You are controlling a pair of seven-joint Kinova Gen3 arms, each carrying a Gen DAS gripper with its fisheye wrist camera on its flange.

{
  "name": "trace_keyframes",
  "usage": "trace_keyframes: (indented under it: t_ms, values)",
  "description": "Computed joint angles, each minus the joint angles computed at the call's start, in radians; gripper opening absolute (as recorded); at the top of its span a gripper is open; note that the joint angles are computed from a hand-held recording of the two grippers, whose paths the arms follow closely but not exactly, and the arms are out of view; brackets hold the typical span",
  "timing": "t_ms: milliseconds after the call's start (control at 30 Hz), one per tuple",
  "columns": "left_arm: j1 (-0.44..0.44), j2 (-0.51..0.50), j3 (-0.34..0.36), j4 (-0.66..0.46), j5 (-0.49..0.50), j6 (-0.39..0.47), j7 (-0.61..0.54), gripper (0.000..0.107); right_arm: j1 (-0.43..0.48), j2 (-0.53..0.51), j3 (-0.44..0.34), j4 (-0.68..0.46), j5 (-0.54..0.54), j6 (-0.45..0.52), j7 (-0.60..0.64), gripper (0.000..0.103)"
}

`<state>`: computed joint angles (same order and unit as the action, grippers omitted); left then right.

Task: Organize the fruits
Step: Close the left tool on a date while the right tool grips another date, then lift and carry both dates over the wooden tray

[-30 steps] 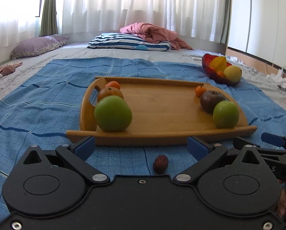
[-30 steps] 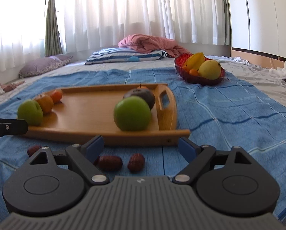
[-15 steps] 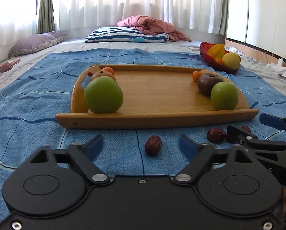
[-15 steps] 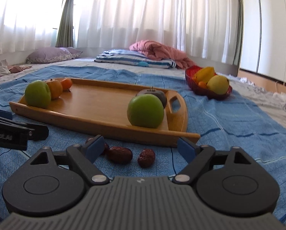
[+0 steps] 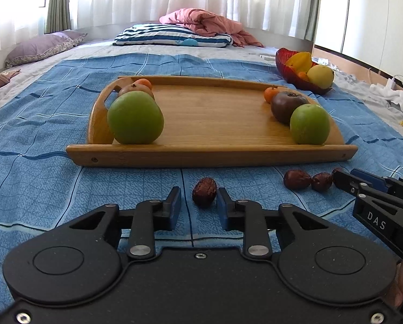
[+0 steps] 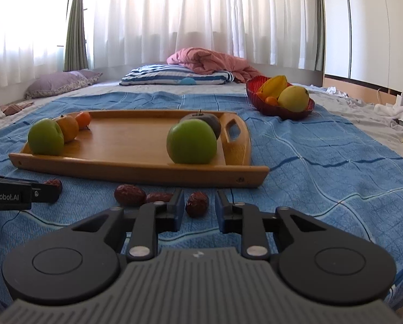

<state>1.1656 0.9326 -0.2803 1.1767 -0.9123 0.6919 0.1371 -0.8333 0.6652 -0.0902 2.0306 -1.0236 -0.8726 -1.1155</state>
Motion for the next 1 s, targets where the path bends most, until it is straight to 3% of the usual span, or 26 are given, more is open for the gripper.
trace_keyframes:
  t_ms: [167,233,467,700,867,1000]
  values:
    - [-0.007,0.013,0.009,-0.026,0.006,0.016,-0.024,0.026,0.006,-0.003,0.000,-0.014,-0.014,0.034,0.015,0.021]
    - [-0.008,0.009,0.006,-0.020,0.004,0.003,-0.022,0.018,0.005,-0.003,0.003,-0.021,-0.023,0.042,0.023,0.021]
    - [0.013,-0.008,-0.024,0.002,-0.027,-0.013,0.008,0.018,-0.003,-0.015,0.001,-0.021,-0.022,0.015,0.019,0.020]
    - [-0.002,-0.036,-0.043,0.003,-0.091,-0.048,0.044,0.018,0.019,-0.033,-0.006,-0.042,0.069,0.011,0.005,0.020]
    - [-0.068,-0.043,-0.021,-0.050,-0.084,-0.067,-0.016,0.018,0.060,-0.048,0.035,-0.120,0.176,0.159,-0.049,0.020]
    - [-0.165,-0.033,0.043,-0.147,0.012,-0.053,-0.159,0.018,0.208,-0.042,-0.058,-0.246,0.190,0.321,0.024,0.020]
